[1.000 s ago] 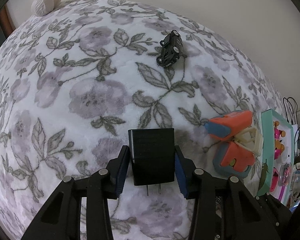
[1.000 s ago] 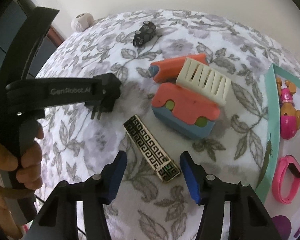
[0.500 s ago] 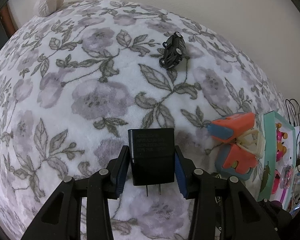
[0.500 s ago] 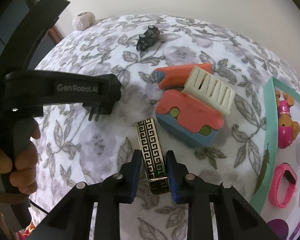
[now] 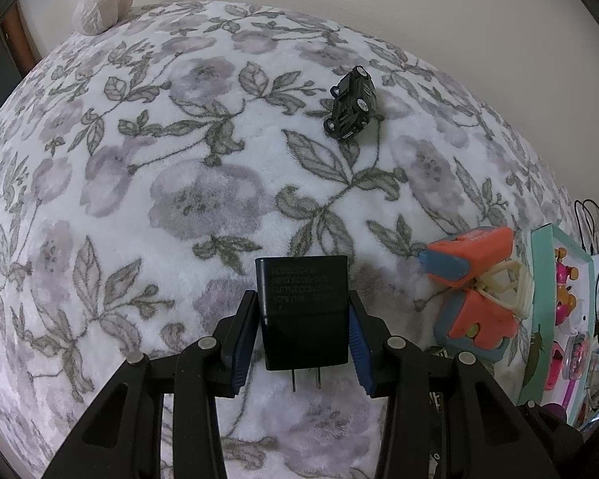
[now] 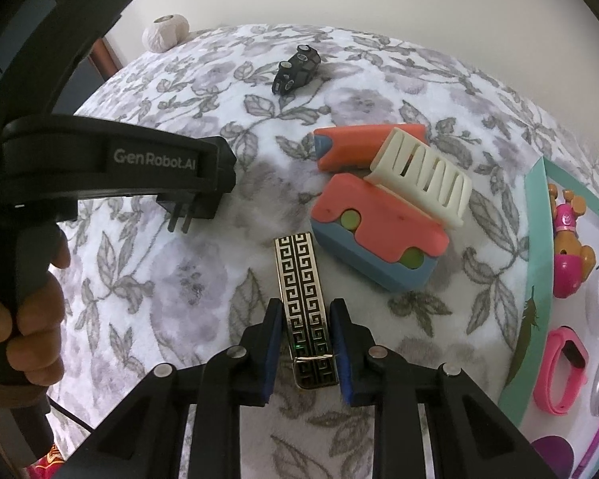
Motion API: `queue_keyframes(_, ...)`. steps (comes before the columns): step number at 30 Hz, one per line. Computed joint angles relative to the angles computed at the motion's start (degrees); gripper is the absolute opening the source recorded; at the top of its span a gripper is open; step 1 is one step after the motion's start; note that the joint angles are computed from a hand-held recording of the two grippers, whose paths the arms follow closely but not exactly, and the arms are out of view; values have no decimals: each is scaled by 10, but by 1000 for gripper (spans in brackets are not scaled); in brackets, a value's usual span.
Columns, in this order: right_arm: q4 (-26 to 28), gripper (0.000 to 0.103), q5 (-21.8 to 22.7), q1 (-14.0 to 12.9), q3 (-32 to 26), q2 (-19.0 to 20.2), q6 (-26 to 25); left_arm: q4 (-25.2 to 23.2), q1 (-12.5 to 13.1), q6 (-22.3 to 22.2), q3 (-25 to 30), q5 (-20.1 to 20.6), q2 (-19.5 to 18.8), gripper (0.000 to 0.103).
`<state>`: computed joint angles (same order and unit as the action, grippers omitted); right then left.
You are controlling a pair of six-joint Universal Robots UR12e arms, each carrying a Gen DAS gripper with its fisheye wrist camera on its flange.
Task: Organize rigid objects
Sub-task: 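Grasp the gold-black patterned bar with the right tool while the left tool lifts the charger plug, then carry the patterned bar over the box with the right tool while the left tool carries the charger plug there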
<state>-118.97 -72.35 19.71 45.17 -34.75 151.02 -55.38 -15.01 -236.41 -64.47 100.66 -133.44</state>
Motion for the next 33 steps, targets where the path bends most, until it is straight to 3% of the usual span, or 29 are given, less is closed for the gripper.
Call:
queue_keyframes(13, 7, 22, 33, -7, 5, -11, -3, 5, -6, -22, 1, 37, 8, 44)
queue_keyframes(22, -10, 22, 87, -21, 15, -27, 10, 36, -13, -23, -3, 83, 23, 44)
queue_keyframes(33, -113, 22, 133, -48, 35, -49, 90, 108, -30, 4, -8, 150, 42, 44)
